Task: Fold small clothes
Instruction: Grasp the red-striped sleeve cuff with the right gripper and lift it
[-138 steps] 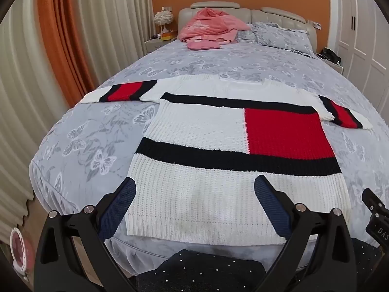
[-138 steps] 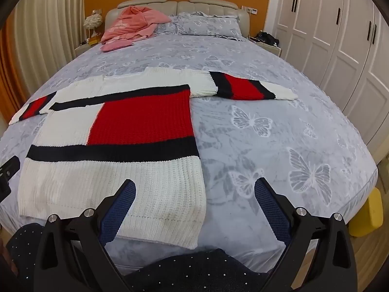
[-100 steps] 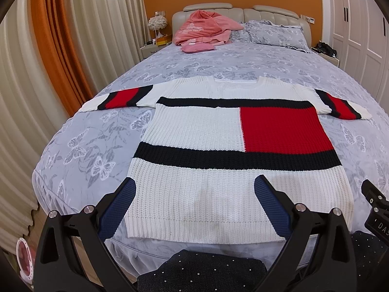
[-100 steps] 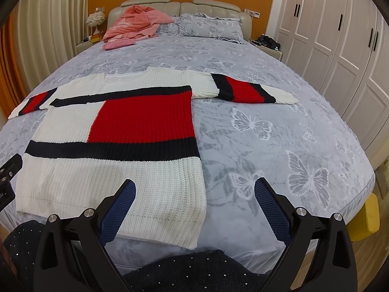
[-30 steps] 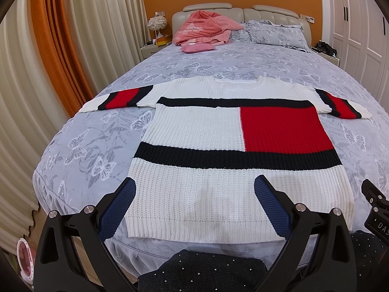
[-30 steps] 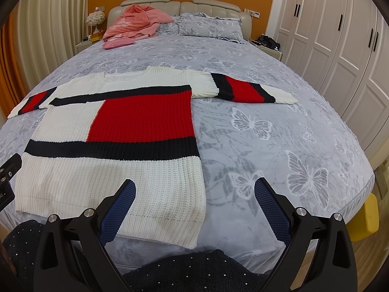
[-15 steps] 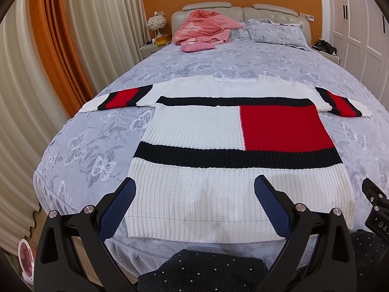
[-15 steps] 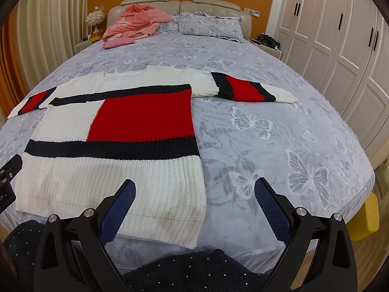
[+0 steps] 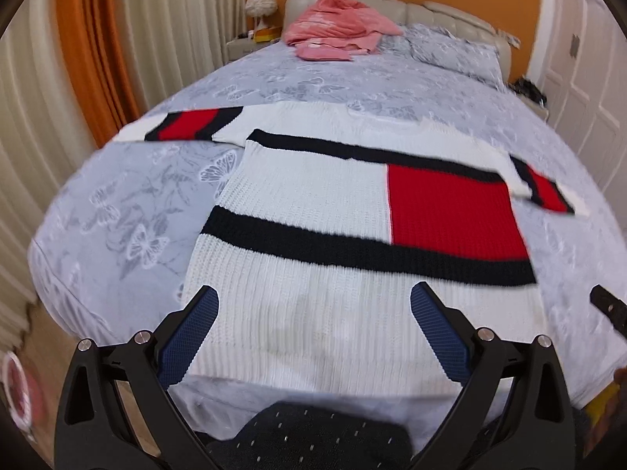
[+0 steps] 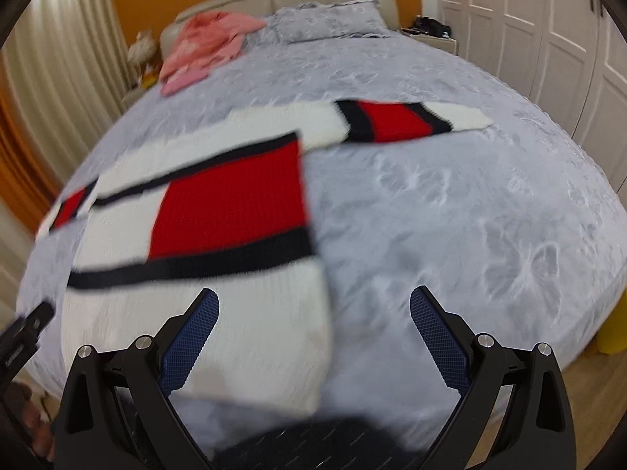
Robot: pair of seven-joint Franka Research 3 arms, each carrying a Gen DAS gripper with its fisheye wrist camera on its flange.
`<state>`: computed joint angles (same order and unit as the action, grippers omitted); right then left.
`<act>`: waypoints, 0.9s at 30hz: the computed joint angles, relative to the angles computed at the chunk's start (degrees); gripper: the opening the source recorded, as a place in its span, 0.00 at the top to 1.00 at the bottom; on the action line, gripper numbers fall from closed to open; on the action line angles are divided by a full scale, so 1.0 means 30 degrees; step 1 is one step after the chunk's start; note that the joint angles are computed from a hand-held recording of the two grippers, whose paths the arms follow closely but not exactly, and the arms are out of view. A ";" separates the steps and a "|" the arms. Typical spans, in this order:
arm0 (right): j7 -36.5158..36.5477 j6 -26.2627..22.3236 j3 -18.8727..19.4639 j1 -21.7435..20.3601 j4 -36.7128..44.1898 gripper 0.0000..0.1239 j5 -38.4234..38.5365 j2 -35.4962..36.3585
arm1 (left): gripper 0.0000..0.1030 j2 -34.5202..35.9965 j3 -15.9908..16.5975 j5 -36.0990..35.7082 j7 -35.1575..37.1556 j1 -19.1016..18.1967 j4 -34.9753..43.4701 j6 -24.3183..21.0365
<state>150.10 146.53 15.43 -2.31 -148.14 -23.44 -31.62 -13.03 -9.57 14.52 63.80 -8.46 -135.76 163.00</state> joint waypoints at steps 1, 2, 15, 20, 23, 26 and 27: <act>-0.0532 -0.0018 -0.0481 -0.0247 0.0324 0.22 -0.0069 0.0434 | 0.06 0.0256 -0.0028 0.0024 -0.0253 0.0112 0.0308 0.0020; -0.1316 0.0088 -0.1311 -0.0750 0.0697 0.22 -0.0207 0.1015 | 0.06 0.0642 -0.0033 0.0004 -0.0425 0.0179 0.0764 -0.0021; -0.7239 0.3345 -0.8409 -0.3767 0.9266 0.43 0.8246 1.2907 | 0.06 0.7030 -0.0692 0.2149 -0.1711 -0.0845 0.7537 -0.1659; -0.5803 0.2593 -1.0174 -0.2033 1.1819 0.44 0.5833 1.5522 | 0.06 0.8238 -0.0723 0.2526 -0.0880 -0.1278 0.8579 -0.2040; -0.8027 0.3470 -0.9214 -0.2762 1.2257 0.94 0.7586 1.5814 | 0.06 0.8612 -0.0777 0.1976 -0.0296 -0.1286 0.8851 -0.2158; -0.9871 0.6452 -0.8369 -0.3001 1.1958 0.94 0.9886 1.5098 | 0.06 0.8605 -0.0681 0.1686 -0.0124 -0.1251 0.8726 -0.1905; -1.1095 0.6969 -0.7812 -0.3075 1.2146 0.94 1.0806 1.4860 | 0.06 0.8592 -0.0663 0.1587 -0.0108 -0.1237 0.8699 -0.1838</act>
<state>116.82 167.44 -8.00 -11.54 -111.70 8.98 12.96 12.75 -11.56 19.28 63.48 -12.17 -109.67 157.49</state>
